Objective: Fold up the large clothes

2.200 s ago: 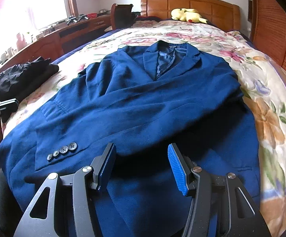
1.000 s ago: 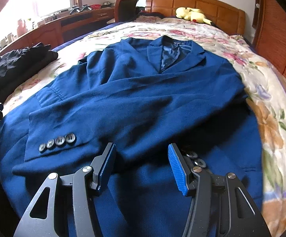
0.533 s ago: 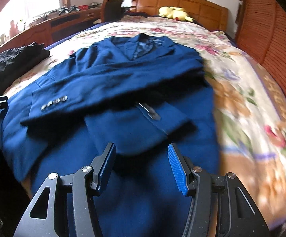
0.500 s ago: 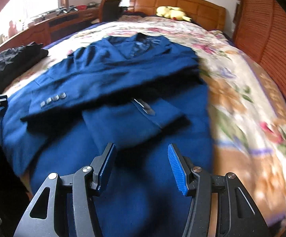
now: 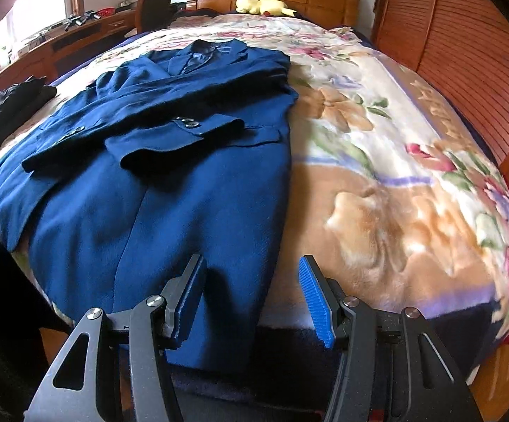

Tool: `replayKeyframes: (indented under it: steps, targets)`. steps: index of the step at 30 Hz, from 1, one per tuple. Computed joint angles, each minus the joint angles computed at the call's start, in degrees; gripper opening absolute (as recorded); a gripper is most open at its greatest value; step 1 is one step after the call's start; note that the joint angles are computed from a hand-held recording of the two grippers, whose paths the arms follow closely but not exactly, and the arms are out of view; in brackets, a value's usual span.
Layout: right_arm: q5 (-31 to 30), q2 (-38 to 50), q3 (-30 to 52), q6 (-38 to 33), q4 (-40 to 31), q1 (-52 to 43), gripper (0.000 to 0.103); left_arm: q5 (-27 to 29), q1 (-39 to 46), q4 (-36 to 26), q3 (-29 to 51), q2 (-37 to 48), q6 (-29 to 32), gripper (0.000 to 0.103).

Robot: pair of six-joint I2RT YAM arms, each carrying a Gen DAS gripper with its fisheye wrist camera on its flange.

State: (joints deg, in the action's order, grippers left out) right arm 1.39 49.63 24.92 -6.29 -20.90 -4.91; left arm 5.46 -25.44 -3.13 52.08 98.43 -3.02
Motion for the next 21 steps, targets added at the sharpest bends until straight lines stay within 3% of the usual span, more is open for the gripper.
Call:
replayKeyframes:
  steps: [9, 16, 21]
  targets:
    - [-0.48, 4.33, -1.6, -0.72, 6.16, 0.05, 0.056, 0.81, 0.53, -0.31, -1.19, -0.86, -0.17, 0.039]
    - [-1.52, 4.62, -1.8, -0.33, 6.45, -0.64, 0.056, 0.26, 0.06, -0.06, -1.6, -1.34, -0.22, 0.039]
    - [-2.32, 3.92, -1.34, -0.83, 4.43, -0.29, 0.054, 3.91, 1.39, 0.21, -3.72, -2.95, 0.44, 0.039]
